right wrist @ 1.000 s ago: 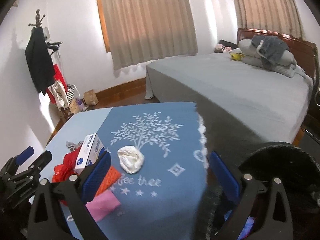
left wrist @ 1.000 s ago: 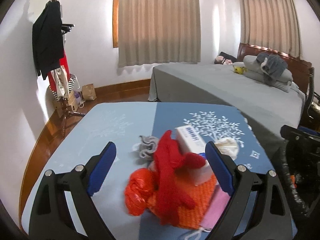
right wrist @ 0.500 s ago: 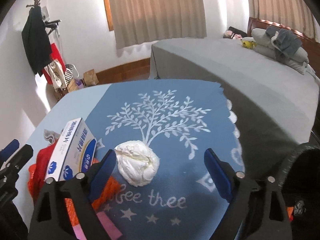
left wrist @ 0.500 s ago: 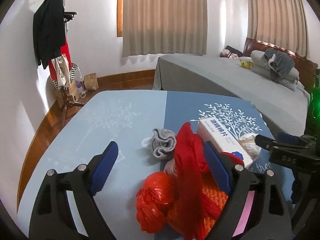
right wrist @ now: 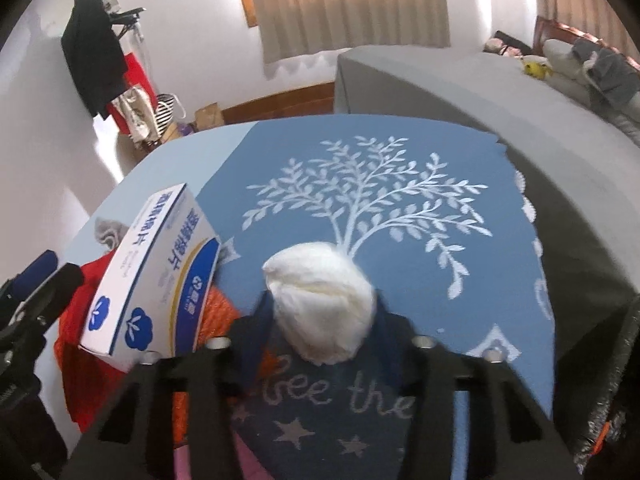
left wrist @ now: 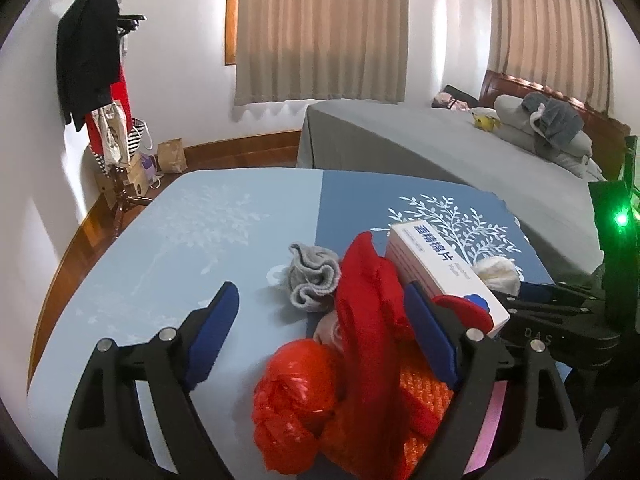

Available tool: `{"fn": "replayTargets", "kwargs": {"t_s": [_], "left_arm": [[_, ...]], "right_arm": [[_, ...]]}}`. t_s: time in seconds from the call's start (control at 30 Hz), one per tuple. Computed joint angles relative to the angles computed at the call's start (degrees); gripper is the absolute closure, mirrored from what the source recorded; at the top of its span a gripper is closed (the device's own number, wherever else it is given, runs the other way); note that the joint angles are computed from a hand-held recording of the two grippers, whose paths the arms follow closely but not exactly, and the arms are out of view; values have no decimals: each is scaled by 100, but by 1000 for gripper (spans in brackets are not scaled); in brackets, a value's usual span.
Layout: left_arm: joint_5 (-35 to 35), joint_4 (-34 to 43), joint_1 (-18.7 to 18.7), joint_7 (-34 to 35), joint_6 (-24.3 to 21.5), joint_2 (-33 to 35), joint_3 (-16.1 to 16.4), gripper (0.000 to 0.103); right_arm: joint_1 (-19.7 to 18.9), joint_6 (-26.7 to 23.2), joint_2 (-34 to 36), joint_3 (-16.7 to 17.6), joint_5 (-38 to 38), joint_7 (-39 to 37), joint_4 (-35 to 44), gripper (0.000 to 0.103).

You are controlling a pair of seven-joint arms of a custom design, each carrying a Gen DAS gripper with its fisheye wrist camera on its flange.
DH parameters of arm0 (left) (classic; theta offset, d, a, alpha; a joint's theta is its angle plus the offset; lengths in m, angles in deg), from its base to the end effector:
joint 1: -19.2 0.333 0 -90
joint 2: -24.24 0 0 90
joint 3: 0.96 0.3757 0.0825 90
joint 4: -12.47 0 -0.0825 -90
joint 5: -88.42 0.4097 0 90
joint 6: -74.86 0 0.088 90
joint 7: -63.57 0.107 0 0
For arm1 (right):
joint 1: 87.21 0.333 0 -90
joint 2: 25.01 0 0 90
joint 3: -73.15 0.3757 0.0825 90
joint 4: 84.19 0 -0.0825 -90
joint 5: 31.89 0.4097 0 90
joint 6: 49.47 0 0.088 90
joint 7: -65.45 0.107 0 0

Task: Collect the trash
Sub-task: 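Grasp the red cloth with the left tool while the right tool grasps the white tissue, then lift the red cloth and white tissue toward the bin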

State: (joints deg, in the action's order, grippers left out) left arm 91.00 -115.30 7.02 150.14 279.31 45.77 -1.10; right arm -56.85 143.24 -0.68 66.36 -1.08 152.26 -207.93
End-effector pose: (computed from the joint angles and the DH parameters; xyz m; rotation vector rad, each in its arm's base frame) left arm 0.6170 -0.1404 0.3531 -1.4996 1.8440 -0.9880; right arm 0.6084 0.2108 0.3192 -1.6571 1.7859 -0.5064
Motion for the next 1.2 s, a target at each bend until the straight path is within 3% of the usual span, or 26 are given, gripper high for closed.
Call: {"fn": "replayTargets", "kwargs": {"t_s": [0.17, 0.27, 0.37, 0.5, 0.57, 0.8, 0.9, 1.2], "left_arm": [[341, 142, 232, -200, -137, 86, -213, 26], [701, 252, 464, -434, -263, 147, -417, 36], [1317, 434, 937, -787, -533, 252, -850, 53], [1845, 513, 1227, -1121, -668, 335, -1121, 76], [1766, 471, 975, -1138, -563, 307, -871, 81], [1739, 286, 835, -1347, -289, 108, -713, 91], [1590, 162, 686, -1293, -112, -36, -576, 92], [1375, -49, 568, -1219, 143, -418, -571, 92]], "right_arm": [[-39, 116, -75, 53, -23, -86, -100, 65], [72, 209, -160, -40, 120, -179, -195, 65], [-61, 280, -260, 102, 192, -200, -288, 65], [-133, 380, -371, 202, 295, -279, -387, 65], [-185, 449, -443, 273, 340, -306, -455, 65], [-418, 723, -673, 596, 369, -371, -657, 65], [-484, 856, -797, 704, 383, -396, -748, 65], [-682, 1175, -1202, 955, 352, -375, -1049, 65]]}}
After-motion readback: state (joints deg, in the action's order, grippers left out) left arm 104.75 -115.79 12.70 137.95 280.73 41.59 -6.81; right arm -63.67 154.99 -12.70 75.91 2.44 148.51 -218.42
